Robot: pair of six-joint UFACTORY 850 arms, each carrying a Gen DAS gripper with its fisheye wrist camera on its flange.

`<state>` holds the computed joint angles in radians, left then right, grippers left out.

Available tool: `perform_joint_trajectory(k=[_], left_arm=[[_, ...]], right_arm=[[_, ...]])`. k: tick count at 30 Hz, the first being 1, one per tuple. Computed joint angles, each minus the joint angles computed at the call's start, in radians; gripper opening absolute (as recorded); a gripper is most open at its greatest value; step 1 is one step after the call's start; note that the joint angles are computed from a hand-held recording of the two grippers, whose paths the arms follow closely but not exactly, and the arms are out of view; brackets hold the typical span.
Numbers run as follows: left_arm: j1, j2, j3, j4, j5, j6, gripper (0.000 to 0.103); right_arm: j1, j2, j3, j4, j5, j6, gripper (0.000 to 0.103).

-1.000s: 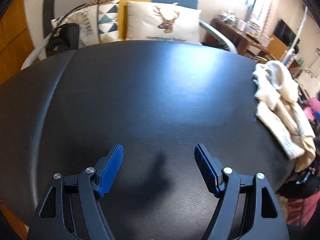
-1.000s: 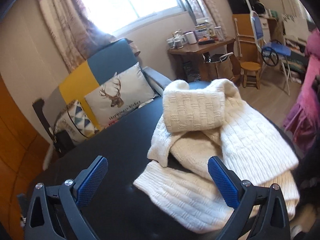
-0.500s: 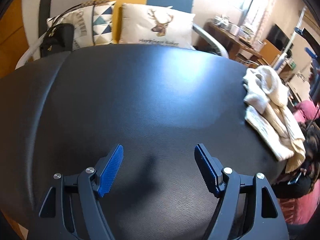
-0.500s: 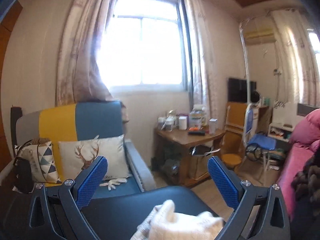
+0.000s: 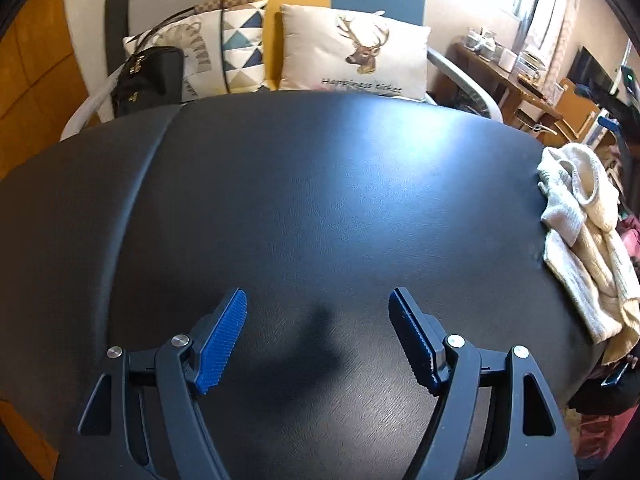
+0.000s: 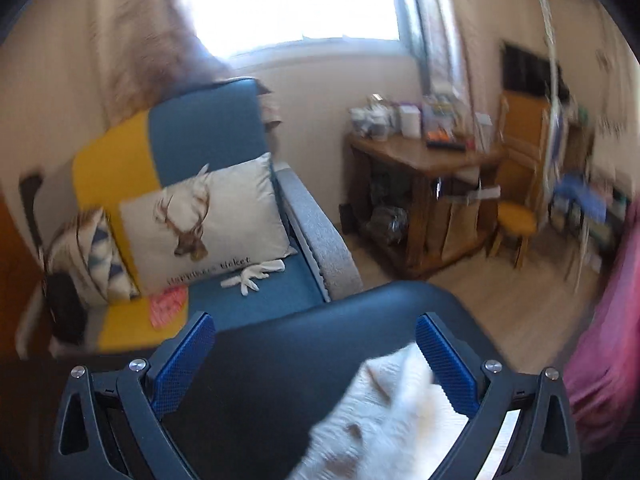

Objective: Fold clothes
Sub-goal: 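Move the right tool over the cream knit sweater pile, then lower the right tool onto the sweater and close on its knit fabric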

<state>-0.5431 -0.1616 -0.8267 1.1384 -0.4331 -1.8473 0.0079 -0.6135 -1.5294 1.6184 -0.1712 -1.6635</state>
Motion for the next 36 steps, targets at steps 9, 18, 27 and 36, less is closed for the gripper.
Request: perform_joint_trajectory(k=[9,18,27,36], left_arm=[[-0.014,-0.100,-0.150,-0.044,0.127,0.150,0.077],[-0.080,-0.297,-0.456,-0.359,0.132,0.586,0.077],[-0.172,-0.475,-0.747,-0.370,-0.218,0.660,0.077],[-0.278,-0.461,-0.772,-0.166,-0.246,0.562,0.077]], right_arm=[[-0.117,0.153,0.247,-0.560,-0.352,0.509,0.087],[-0.201,0.106,0.313,-0.268,-0.417,0.534,0.086],[-0.219,0.237,0.450,-0.196,-0.322,0.454,0.086],[-0.226,0.380,0.640,0.125,-0.260,0.151,0.086]])
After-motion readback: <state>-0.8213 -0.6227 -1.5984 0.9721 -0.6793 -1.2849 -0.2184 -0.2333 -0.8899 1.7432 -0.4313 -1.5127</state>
